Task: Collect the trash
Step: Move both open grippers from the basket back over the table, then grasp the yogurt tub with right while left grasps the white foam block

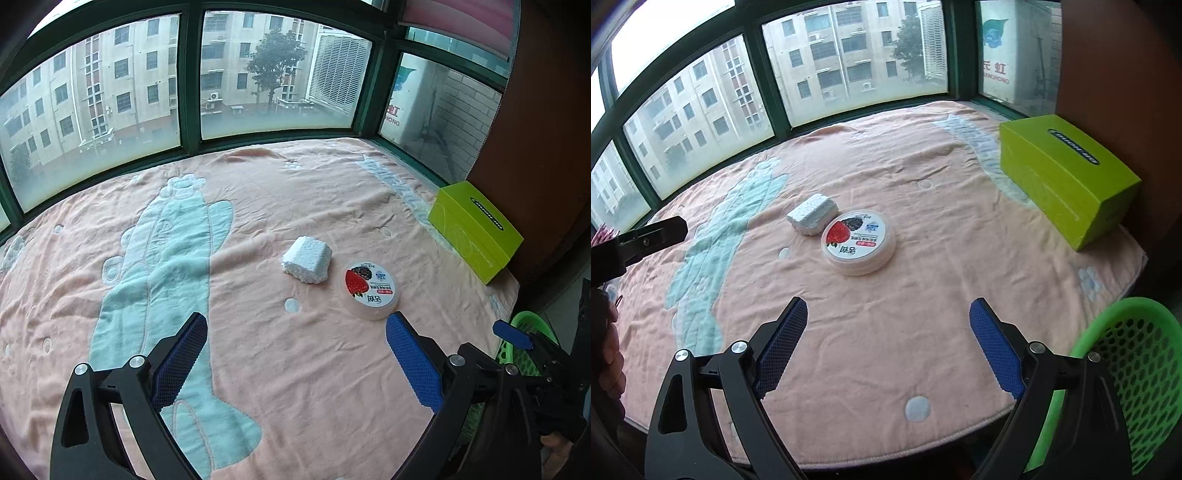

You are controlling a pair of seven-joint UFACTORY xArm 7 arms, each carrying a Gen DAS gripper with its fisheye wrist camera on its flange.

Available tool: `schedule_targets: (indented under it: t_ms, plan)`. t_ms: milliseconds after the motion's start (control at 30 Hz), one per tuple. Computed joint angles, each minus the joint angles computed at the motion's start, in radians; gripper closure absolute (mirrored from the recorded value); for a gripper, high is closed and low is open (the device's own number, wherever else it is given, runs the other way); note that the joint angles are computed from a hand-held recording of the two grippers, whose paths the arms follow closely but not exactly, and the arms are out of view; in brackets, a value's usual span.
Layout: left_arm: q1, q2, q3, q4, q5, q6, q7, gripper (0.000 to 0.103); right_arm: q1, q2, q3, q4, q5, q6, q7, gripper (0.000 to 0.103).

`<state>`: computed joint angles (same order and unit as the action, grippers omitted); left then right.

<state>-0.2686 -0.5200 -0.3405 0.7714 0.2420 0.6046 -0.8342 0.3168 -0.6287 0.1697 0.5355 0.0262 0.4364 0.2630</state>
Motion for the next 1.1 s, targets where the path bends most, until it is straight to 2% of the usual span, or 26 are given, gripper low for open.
schedule_targets:
  t_ms: [300, 600, 667, 833, 1000, 1100]
  plan:
    - [0.023, -0.008, 0.031, -0.037, -0.006, 0.003, 0.014, 0.009, 0.0, 0.254, 0.013, 0.124, -0.028, -0.077, -0.034, 0.014]
    - [0.049, 0.015, 0.061, -0.058, -0.019, -0.009, 0.029, 0.009, -0.012, 0.457, 0.019, 0.244, -0.092, -0.092, -0.044, 0.014]
    - [0.052, 0.025, 0.07, -0.06, -0.025, -0.015, 0.034, 0.009, -0.025, 0.487, 0.028, 0.263, -0.143, -0.097, -0.01, 0.013]
    - [0.06, 0.052, 0.077, -0.052, -0.025, -0.026, 0.044, 0.009, -0.013, 0.556, 0.009, 0.315, -0.136, -0.089, -0.028, 0.01]
    - [0.06, 0.084, 0.082, -0.042, -0.024, -0.031, 0.051, 0.009, -0.011, 0.6, 0.004, 0.352, -0.203, -0.078, 0.005, 0.009]
    - [0.061, 0.1, 0.083, -0.035, -0.02, -0.034, 0.051, 0.009, -0.006, 0.618, -0.002, 0.365, -0.198, -0.082, 0.003, 0.009]
